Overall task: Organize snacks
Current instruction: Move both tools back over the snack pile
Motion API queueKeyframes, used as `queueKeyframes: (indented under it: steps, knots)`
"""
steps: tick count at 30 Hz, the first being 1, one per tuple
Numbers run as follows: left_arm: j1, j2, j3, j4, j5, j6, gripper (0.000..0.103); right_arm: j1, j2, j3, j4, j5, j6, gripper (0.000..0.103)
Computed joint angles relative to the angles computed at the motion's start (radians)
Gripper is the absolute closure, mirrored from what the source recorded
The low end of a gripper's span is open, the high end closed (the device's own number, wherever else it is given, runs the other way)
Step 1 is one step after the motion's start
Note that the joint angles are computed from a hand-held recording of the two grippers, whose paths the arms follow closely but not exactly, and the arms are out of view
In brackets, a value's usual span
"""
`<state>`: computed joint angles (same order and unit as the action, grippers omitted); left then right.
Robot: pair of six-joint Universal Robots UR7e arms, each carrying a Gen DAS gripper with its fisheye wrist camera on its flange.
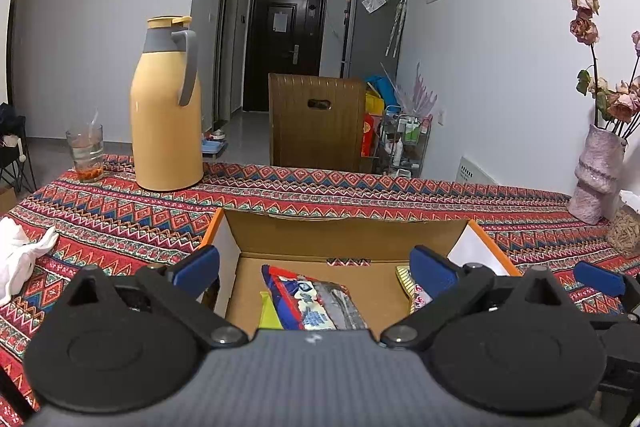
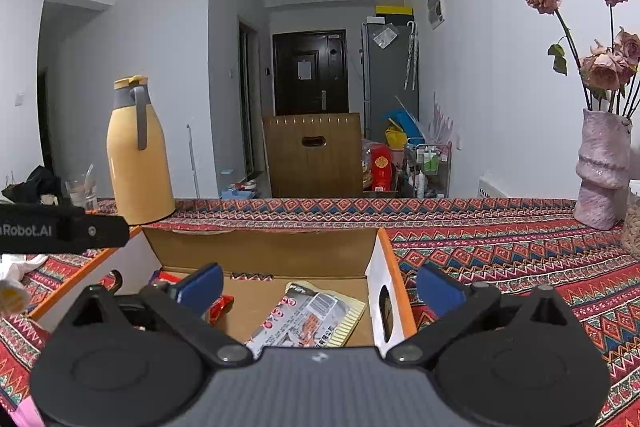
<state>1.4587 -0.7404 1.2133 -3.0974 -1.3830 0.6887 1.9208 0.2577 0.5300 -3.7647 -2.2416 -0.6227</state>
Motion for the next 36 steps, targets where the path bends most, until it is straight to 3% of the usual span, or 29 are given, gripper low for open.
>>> queueKeyframes:
  steps: [11,27,36]
  knots:
    - [-0.007,-0.065,0.075,-0.028,0.008,0.008,0.000,0.031,-0.033,0.073,-0.083,-0.020,-0.040,0.000]
    - [0.028,-0.203,0.247,-0.044,-0.006,0.025,0.000,0.085,-0.105,0.340,-0.243,-0.098,-0.038,0.000]
    - [0.091,-0.257,0.319,-0.027,0.010,0.045,0.000,0.111,-0.126,0.491,-0.296,-0.140,0.031,0.000]
